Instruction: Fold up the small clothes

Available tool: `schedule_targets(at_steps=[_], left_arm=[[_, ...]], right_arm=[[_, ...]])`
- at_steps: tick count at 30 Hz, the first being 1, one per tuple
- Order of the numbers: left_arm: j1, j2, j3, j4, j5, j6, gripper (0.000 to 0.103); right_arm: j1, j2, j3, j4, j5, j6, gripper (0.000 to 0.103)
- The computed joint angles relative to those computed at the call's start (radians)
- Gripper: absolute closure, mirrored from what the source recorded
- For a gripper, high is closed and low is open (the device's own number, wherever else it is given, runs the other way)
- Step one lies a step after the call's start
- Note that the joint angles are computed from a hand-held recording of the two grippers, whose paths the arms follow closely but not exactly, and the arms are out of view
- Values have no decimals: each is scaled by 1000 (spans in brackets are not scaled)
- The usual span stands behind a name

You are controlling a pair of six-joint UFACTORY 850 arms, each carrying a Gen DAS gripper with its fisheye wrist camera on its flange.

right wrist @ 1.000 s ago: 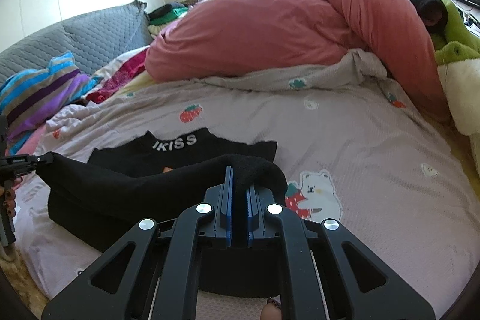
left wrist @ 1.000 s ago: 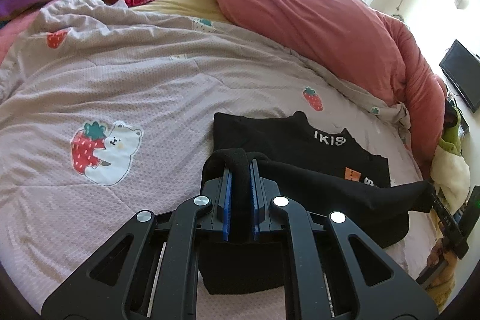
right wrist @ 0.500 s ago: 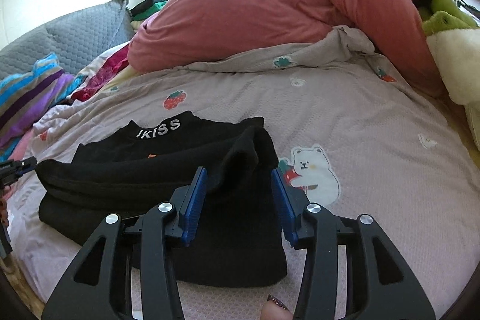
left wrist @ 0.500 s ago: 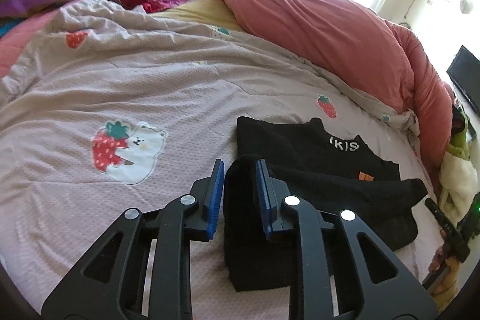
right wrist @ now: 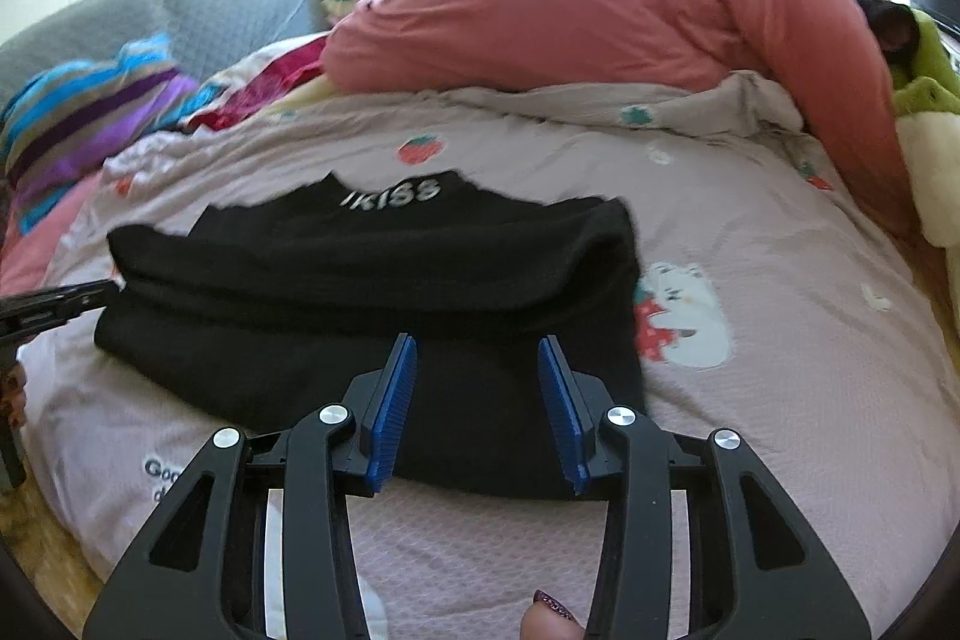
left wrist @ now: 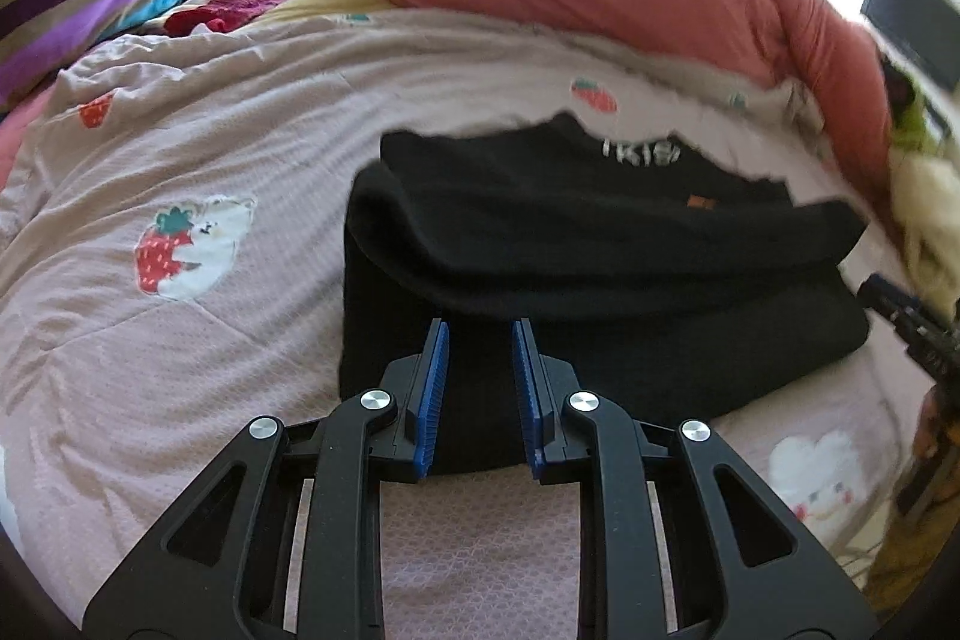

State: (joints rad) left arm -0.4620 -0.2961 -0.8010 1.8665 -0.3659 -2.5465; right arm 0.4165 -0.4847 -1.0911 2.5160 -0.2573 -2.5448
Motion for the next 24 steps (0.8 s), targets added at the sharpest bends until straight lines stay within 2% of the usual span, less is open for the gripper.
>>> schedule_targets(at_steps=[5, 8, 12, 14, 18, 21, 24], left_arm=[[-6, -56, -48, -185, -25, 228, 89], [-2, -75, -69, -228, -43, 293, 89], [12, -104, -111, -293, -47, 397, 87], [18, -117, -131, -306, -50, 423, 87], [45, -159, -195, -366, -31, 505, 87], [65, -185, -242, -389, -25, 539, 87], [89, -189, -267, -346, -8, 477, 87]], right_arm=[[25, -45, -40, -14, 65, -5, 63], [35, -87, -83, 12, 119, -28, 63], [35, -126, -127, -67, 131, 59, 63], [35, -136, -144, -92, 129, 84, 63], [32, -163, -192, -267, 135, 268, 63], [30, -182, -230, -283, 144, 294, 63], [22, -195, -266, -264, 140, 296, 63]])
